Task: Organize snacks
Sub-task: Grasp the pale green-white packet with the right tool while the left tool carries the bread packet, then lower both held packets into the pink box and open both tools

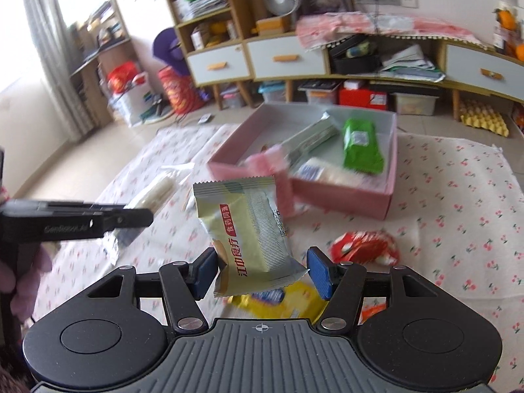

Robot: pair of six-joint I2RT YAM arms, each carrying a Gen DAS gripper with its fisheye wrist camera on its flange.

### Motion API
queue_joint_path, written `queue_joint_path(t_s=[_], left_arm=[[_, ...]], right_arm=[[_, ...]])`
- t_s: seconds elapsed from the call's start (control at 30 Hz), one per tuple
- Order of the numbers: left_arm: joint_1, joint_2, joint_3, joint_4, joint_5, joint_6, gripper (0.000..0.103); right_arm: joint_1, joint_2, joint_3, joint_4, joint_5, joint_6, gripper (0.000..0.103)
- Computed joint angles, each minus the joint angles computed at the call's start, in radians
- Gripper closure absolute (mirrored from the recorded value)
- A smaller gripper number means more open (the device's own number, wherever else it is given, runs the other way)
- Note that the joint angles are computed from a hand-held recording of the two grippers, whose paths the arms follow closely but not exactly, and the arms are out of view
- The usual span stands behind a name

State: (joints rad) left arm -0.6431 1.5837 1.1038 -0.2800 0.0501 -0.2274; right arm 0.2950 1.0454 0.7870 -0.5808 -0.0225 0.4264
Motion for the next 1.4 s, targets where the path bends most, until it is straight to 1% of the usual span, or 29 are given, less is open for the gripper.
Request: queue_joint_path(t_s=[0.17, 0.33, 0.47, 0.6, 0.73, 0.83, 0.97, 1.17, 1.27, 1.4], left_arm=[[-0.002, 0.058, 0.055, 0.031, -0.036, -0.013, 0.071], [0.003, 0.126, 0.121, 0.034, -0.038, -0.035, 0.071], [-0.002, 0.173, 0.163, 0.052, -0.043, -0.059, 0.071], [-0.014, 0.222, 0.211, 0.064, -0.064, -0.064, 0.071], [-0.019, 0.322, 0.332, 0.029, -0.087, -0.032, 0.071], [-0.009, 0.398, 0.436, -0.022, -0.078, -0.025, 0.071], [-0.004, 0.483, 0.562, -0.076, -0.087, 0.007, 0.071], [-0.014, 0.593, 0.719, -0.161, -0.116, 0.081, 0.071], [-0.016, 0.64, 0.795, -0.208, -0.136, 0.076, 0.071], [-0.012, 0.68, 0.858, -0.236, -0.137, 0.065, 0.071]], right_arm=[[-0.082, 0.054, 0.038, 0.034, -0.013, 0.009, 0.043], [-0.136, 0.163, 0.085, 0.09, -0.019, 0.037, 0.043], [-0.154, 0.243, 0.108, 0.133, -0.005, 0.091, 0.043], [-0.187, 0.303, 0.119, 0.176, -0.051, 0.158, 0.043], [-0.233, 0.423, 0.188, 0.194, -0.079, 0.203, 0.043], [-0.264, 0.488, 0.209, 0.244, -0.135, 0.235, 0.043], [-0.28, 0.576, 0.244, 0.281, -0.159, 0.231, 0.043], [-0.314, 0.645, 0.227, 0.371, -0.221, 0.244, 0.043], [-0.322, 0.671, 0.228, 0.392, -0.226, 0.235, 0.043], [-0.332, 0.689, 0.221, 0.428, -0.235, 0.229, 0.043]])
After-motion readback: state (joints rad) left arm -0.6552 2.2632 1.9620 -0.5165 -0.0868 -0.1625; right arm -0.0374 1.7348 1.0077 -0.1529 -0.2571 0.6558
